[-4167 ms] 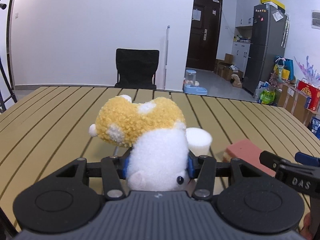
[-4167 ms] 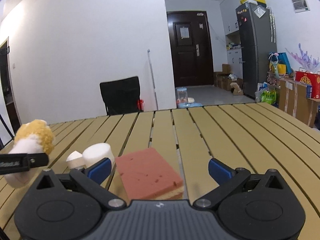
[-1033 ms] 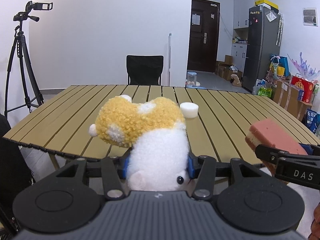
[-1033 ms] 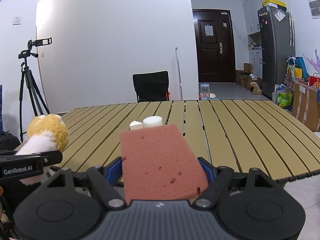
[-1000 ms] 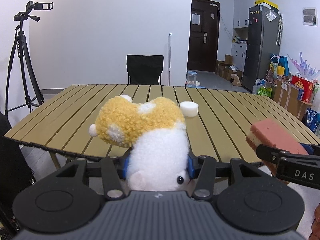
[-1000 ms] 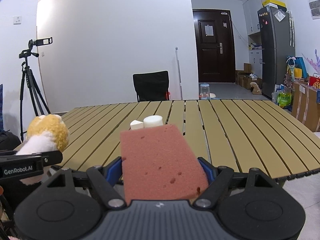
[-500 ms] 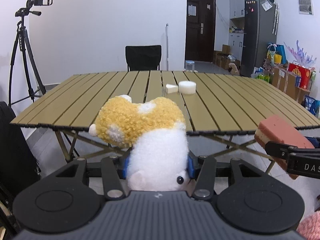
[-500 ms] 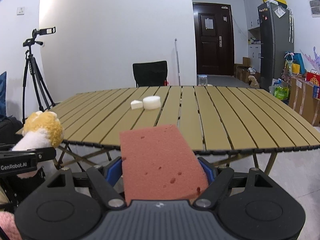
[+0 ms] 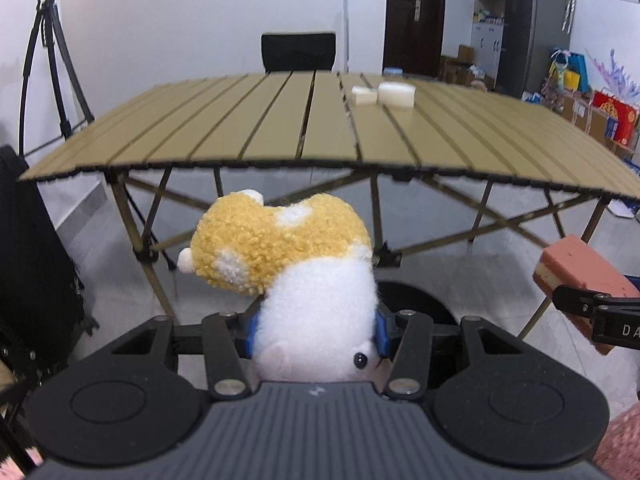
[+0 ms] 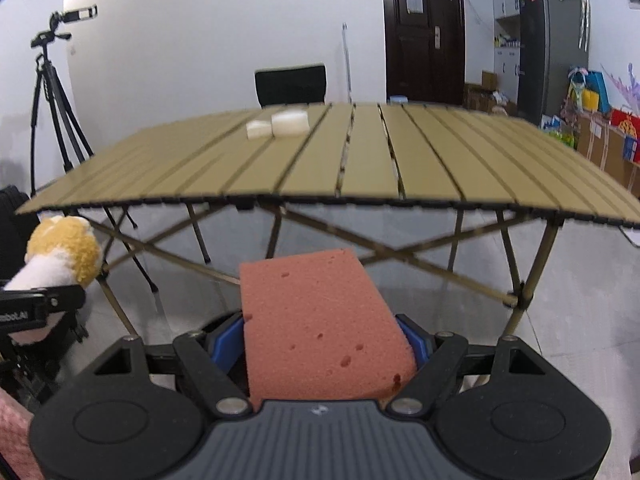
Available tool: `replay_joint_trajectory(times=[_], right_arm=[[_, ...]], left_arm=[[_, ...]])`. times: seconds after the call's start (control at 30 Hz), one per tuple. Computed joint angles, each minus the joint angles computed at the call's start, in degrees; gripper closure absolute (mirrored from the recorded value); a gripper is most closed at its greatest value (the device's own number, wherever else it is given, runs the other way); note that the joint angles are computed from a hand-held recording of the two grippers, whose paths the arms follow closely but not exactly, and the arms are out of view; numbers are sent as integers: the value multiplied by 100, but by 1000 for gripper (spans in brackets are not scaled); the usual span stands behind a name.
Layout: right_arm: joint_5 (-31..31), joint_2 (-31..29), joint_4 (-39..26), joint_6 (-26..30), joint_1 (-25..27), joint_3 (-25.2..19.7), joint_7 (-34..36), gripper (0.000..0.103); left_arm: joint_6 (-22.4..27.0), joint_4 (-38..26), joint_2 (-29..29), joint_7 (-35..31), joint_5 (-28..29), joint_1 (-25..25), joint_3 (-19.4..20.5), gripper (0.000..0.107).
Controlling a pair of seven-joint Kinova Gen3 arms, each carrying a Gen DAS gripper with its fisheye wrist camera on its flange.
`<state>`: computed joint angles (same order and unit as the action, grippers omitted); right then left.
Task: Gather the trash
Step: 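Carry the sheep and pink sponge down toward the black bin, then lower the sheep into the bin and open the left gripper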
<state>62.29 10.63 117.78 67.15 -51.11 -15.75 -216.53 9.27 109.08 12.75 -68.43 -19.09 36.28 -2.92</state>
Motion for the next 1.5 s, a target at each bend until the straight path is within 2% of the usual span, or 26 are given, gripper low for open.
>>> replay_joint_trajectory(times=[0.43, 0.8, 1.1, 1.5], right_arm=[[-282, 547, 283, -1099, 288, 357, -203, 26], [-604, 917, 437, -1860, 533, 772, -179, 26], [-736, 1069, 485, -2273, 639, 997, -58, 26], [-774, 1108, 613, -2485, 643, 1164, -153, 26]], left_arm=[[406, -347, 896, -367, 447, -419, 248, 57], [1180, -1036, 1628, -574, 675, -576, 318, 57], [1642, -1499, 1938, -453, 662, -548, 306, 57], [1995, -1994, 2203, -459, 678, -475, 440, 57]])
